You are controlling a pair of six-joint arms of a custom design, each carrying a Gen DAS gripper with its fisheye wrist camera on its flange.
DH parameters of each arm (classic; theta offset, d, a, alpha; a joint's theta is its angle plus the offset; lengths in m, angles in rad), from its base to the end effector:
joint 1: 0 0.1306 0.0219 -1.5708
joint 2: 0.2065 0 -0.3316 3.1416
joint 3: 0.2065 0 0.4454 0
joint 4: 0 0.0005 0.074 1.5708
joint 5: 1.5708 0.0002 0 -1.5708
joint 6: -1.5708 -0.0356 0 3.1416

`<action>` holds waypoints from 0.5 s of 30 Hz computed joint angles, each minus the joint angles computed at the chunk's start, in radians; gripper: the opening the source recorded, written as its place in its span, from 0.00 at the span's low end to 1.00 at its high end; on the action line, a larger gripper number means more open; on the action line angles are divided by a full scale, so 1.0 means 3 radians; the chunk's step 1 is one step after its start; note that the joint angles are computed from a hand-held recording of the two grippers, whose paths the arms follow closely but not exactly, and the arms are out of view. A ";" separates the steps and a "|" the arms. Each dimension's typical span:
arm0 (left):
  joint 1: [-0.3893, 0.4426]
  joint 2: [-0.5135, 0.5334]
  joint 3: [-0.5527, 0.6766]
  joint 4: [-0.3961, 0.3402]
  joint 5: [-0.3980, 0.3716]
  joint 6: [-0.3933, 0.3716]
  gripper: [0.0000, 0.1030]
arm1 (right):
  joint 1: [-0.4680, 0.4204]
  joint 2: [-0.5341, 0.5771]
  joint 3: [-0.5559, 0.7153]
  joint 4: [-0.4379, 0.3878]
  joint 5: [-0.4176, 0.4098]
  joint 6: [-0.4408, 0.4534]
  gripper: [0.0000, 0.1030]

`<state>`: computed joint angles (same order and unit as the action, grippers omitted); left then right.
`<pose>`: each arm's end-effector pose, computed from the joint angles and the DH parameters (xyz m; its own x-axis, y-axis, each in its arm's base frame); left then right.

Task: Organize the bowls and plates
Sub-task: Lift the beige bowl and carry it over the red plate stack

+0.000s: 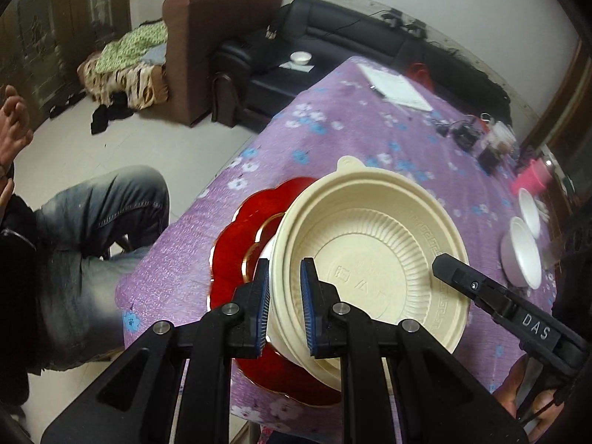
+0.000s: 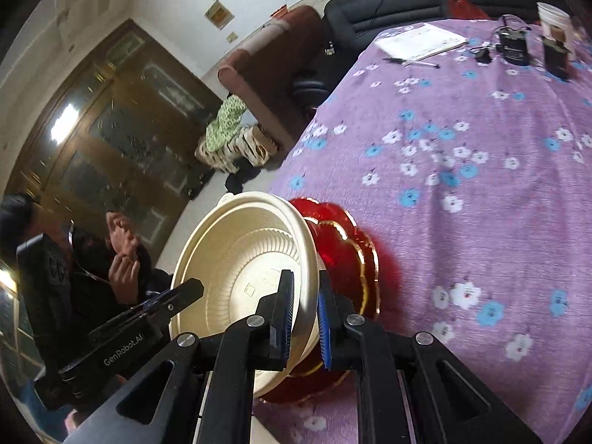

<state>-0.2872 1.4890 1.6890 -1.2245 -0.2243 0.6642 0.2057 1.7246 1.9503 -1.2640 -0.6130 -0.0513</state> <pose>0.5353 -0.1504 0.4551 -0.7472 -0.4060 -0.5262 -0.3749 0.9112 -0.1706 0.6078 0.1472 0.4516 -0.8655 -0.1377 -0.4816 -0.4091 0.7491 0.5210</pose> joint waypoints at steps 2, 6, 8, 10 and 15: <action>0.0023 0.0029 -0.0024 0.0020 0.0021 0.0002 0.13 | 0.0032 -0.0013 -0.0062 0.0064 0.0098 0.0042 0.11; 0.0029 0.0006 -0.0094 0.0002 -0.0027 -0.0015 0.13 | 0.0093 -0.0096 -0.0237 0.0233 0.0310 0.0148 0.12; 0.0008 0.0021 -0.0073 -0.0070 -0.0164 0.0014 0.14 | 0.0132 -0.0157 -0.0336 0.0336 0.0444 0.0219 0.15; 0.0007 -0.0010 -0.0093 -0.0060 -0.0240 0.0004 0.16 | 0.0153 -0.0184 -0.0384 0.0373 0.0432 0.0286 0.16; -0.0043 -0.0058 -0.0089 -0.0090 -0.0517 -0.0027 0.37 | 0.0132 -0.0391 -0.0632 0.0714 0.0541 0.0335 0.38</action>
